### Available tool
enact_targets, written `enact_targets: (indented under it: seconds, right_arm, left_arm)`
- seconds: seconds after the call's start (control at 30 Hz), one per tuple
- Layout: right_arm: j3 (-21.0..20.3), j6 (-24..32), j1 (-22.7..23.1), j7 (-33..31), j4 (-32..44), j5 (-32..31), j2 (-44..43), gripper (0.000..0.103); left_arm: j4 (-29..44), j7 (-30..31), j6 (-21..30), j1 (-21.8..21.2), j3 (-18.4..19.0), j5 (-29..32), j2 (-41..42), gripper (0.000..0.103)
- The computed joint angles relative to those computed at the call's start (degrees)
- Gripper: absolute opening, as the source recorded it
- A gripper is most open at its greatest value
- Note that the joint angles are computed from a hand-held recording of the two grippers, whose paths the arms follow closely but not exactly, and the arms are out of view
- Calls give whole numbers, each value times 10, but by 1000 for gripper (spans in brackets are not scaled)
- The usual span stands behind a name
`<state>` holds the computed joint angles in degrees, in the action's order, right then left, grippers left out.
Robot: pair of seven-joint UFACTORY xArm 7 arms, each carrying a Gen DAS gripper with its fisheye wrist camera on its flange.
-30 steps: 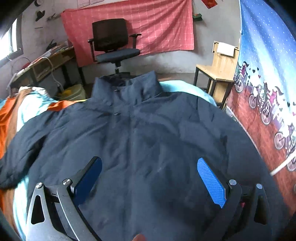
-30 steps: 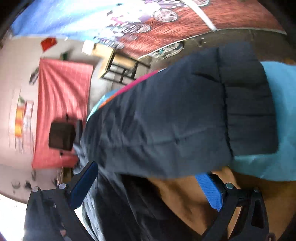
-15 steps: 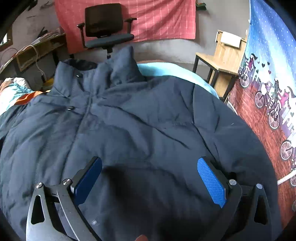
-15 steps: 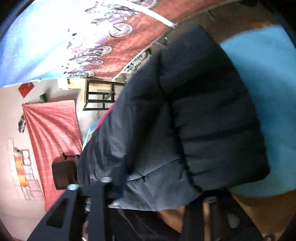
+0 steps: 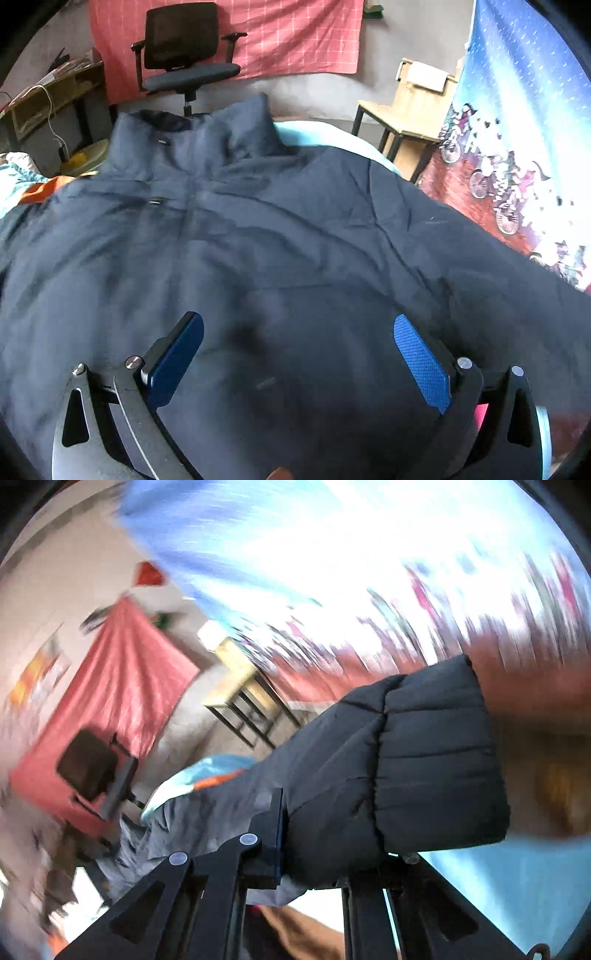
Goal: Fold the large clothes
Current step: 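Grasp the jacket sleeve cuff with the right tool and lift it across the body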
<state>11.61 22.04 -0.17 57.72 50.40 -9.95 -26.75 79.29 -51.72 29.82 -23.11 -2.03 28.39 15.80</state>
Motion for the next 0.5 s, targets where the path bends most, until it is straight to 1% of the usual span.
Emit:
enact_targets:
  seconds: [0.07, 0.1, 0.17, 0.2, 0.27, 0.37, 0.4, 0.43, 0.5]
  right_arm:
    - [36, 13, -18, -10, 62, -54, 18, 9]
    - [53, 17, -23, -9, 90, -78, 28, 9]
    - [77, 19, -25, -10, 149, -119, 62, 9]
    - [100, 22, -24, -8, 193, -155, 86, 9]
    - [125, 25, -9, -15, 265, -200, 142, 9]
    - [173, 44, 32, -23, 376, -287, 236, 9]
    - [181, 49, 49, -25, 401, -313, 260, 9]
    - [193, 54, 74, -32, 433, -342, 293, 9]
    - [204, 59, 122, -47, 478, -380, 345, 9]
  left_arm:
    - [-48, 25, -2, 14, -2, -3, -49, 101]
    - [-84, 32, 4, 22, 0, 4, -88, 101]
    - [-140, 32, 8, 43, -6, 10, -146, 101]
    - [-172, 39, 6, 56, -7, 2, -179, 101]
    - [-225, 38, 15, 81, -8, -4, -243, 101]
    - [-298, 30, 30, 119, -8, -16, -336, 101]
    - [-322, 25, 40, 136, -8, -14, -368, 101]
    - [-332, 29, 58, 146, -11, -21, -390, 101]
    - [-344, 27, 96, 176, -21, -18, -421, 101]
